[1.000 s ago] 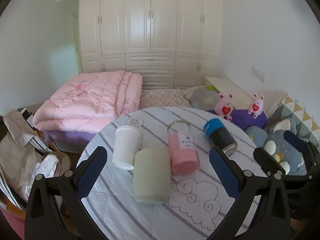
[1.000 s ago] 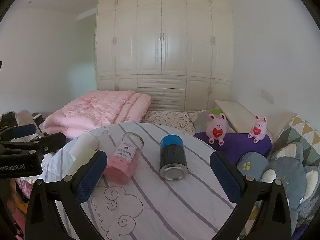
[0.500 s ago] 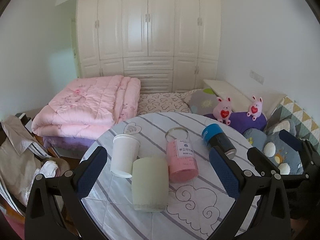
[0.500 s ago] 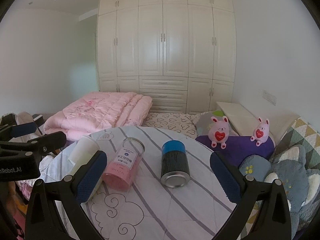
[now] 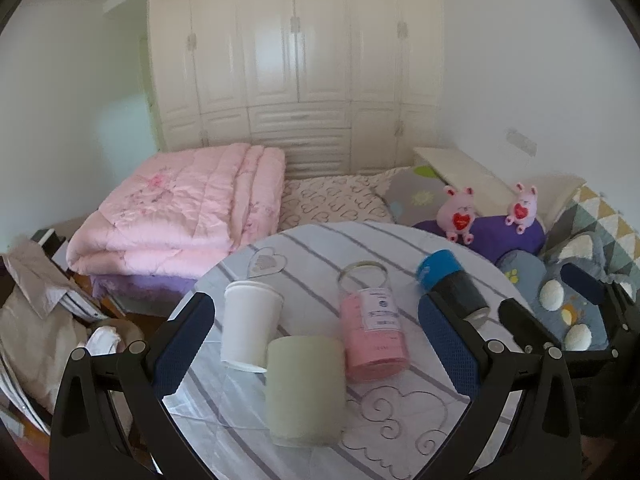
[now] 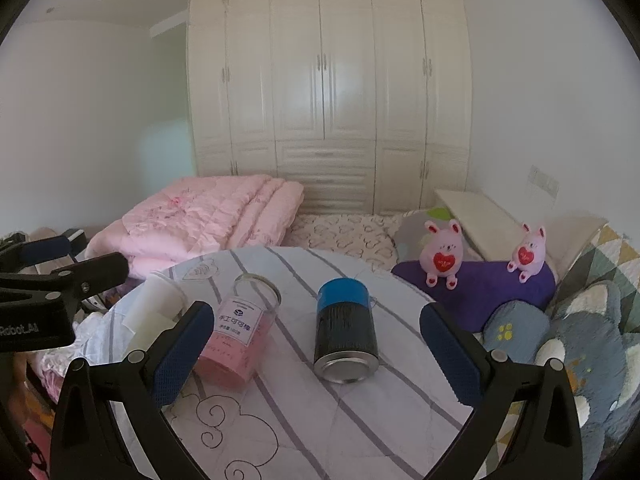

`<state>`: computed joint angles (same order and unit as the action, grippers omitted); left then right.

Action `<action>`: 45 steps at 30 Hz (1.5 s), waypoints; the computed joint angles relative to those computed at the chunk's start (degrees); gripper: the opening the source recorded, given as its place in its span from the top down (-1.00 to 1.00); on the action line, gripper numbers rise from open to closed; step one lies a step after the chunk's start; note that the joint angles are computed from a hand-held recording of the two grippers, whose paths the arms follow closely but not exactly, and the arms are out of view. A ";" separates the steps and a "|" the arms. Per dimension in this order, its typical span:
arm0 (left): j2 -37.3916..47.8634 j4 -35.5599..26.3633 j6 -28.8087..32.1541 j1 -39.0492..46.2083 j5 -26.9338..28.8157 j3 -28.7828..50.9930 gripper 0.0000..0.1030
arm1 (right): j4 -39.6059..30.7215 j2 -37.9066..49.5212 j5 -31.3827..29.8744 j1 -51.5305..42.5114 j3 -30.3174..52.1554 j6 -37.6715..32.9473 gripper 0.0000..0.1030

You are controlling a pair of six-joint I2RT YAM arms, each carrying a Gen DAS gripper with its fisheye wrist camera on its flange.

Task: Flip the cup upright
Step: 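Grasp the pink cookie jar with the right tool and lift it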

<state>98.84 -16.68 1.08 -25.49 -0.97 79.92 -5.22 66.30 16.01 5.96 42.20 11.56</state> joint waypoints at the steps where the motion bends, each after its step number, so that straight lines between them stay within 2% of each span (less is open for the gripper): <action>1: 0.86 -0.33 -0.06 0.19 -0.37 0.99 -1.00 | 0.14 1.31 -0.87 -0.41 0.80 0.17 -1.00; 9: 6.04 -2.89 0.06 2.62 -1.29 6.48 -1.00 | -0.18 10.09 -5.13 -1.74 6.92 1.12 -1.00; 17: 11.01 -3.87 0.85 5.09 -0.28 10.63 -1.00 | -8.88 25.19 -12.10 -1.63 21.45 6.47 -1.00; 21: 15.53 -5.55 1.30 6.09 0.89 15.58 -1.00 | -11.90 31.00 -15.49 -2.24 26.72 9.11 -1.00; 31: 25.76 -9.01 4.42 8.42 3.04 27.19 -1.00 | -19.34 44.44 -18.68 -2.43 40.25 11.89 -1.00; 36: 28.17 -9.29 5.03 8.51 3.91 29.27 -1.00 | -23.90 50.29 -25.05 -4.29 45.39 13.22 -1.00; 37: 28.28 -9.30 4.97 8.61 4.11 29.33 -1.00 | -24.11 51.03 -26.76 -4.78 45.73 13.74 -0.97; 39: 27.90 -8.73 5.23 8.72 4.24 28.63 -1.00 | -25.22 51.98 -27.58 -5.09 46.43 13.81 -0.76; 40: 28.23 -9.09 5.32 8.81 4.40 29.23 -1.00 | -25.19 51.99 -27.55 -5.05 46.28 13.80 -0.48; 41: 28.20 -9.14 5.37 8.89 4.57 29.23 -1.00 | -25.47 52.04 -27.19 -4.92 46.18 13.57 -0.37; 45: 27.17 -8.74 5.22 8.93 4.94 28.09 -1.00 | -26.07 52.09 -28.28 -5.11 46.55 12.50 -0.37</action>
